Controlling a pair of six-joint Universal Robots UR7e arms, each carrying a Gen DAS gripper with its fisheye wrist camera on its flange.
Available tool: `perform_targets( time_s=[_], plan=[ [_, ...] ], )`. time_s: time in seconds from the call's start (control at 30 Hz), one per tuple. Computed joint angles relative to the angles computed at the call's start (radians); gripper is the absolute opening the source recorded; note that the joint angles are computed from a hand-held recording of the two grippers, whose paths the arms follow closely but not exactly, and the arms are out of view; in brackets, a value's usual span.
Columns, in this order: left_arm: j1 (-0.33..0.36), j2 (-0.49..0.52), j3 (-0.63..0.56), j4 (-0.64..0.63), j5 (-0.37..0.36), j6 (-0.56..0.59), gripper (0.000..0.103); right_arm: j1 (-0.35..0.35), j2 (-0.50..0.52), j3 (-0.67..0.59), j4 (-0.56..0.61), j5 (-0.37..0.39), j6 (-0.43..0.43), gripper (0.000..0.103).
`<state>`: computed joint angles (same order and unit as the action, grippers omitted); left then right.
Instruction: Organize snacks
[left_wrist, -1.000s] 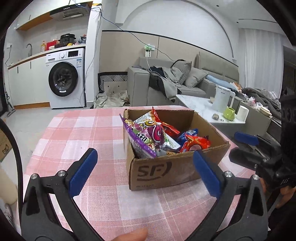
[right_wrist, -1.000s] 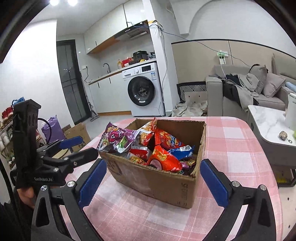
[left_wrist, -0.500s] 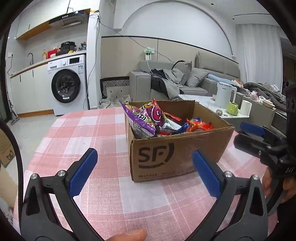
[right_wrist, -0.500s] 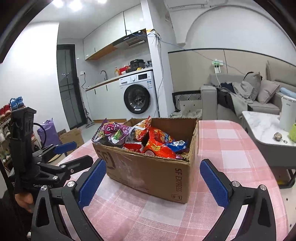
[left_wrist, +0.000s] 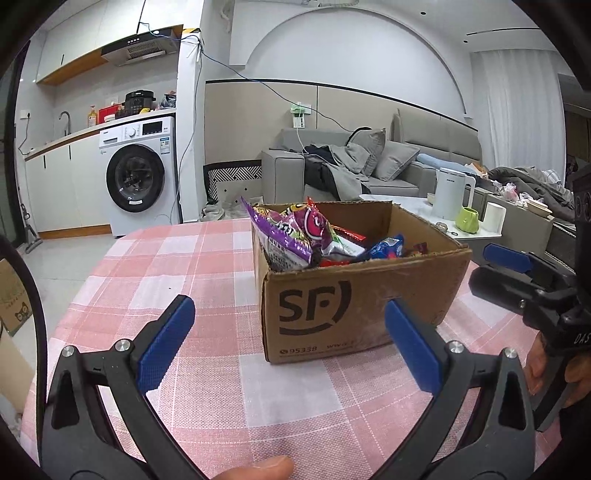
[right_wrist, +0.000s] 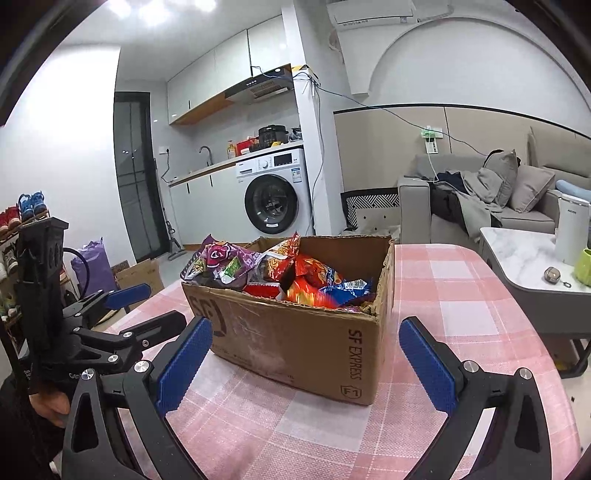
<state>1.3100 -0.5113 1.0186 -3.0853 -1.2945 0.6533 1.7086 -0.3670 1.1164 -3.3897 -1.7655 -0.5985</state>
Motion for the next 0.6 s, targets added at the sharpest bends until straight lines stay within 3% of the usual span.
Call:
perform_targets(
  time_s=[0.6],
  plan=[
    [-0.001,-0.004,0.009,-0.019,0.000,0.008,0.103,0.008,0.008,0.002,-0.015,-0.011,-0.038,0.103]
  ],
)
